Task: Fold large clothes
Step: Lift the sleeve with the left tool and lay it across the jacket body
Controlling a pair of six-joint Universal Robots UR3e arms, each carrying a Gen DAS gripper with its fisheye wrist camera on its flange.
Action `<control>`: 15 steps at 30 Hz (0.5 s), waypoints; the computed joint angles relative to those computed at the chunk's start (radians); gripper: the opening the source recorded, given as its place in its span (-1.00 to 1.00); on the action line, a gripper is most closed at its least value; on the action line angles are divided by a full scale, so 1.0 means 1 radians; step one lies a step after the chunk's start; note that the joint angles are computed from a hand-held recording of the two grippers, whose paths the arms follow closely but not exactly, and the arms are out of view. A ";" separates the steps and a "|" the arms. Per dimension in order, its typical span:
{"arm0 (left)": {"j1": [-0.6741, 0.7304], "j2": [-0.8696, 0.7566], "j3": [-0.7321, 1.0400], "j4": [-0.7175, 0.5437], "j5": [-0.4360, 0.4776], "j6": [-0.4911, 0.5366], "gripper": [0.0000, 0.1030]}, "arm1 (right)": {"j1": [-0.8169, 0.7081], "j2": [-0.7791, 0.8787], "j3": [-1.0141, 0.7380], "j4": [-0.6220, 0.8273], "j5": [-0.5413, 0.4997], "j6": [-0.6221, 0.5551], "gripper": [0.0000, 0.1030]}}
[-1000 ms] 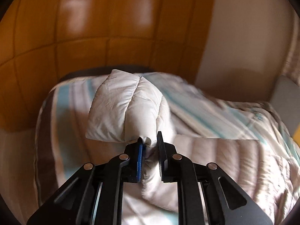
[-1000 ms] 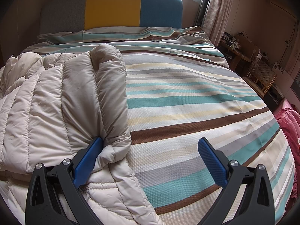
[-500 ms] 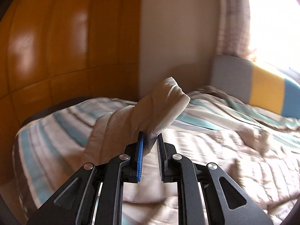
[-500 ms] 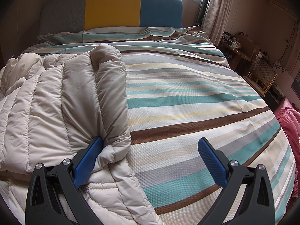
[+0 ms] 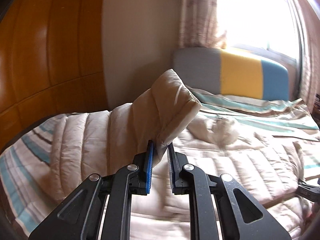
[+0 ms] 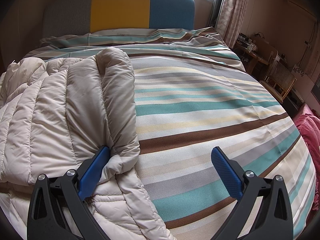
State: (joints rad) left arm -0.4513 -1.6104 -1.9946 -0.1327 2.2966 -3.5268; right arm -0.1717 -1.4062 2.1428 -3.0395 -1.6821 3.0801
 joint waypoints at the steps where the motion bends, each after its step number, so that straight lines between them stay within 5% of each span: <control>1: -0.016 -0.028 0.030 -0.004 0.000 0.001 -0.73 | -0.001 -0.001 0.001 0.000 0.001 -0.001 0.95; 15: -0.174 -0.352 0.401 -0.143 -0.125 0.043 -0.73 | -0.003 -0.004 0.002 0.003 0.003 -0.001 0.95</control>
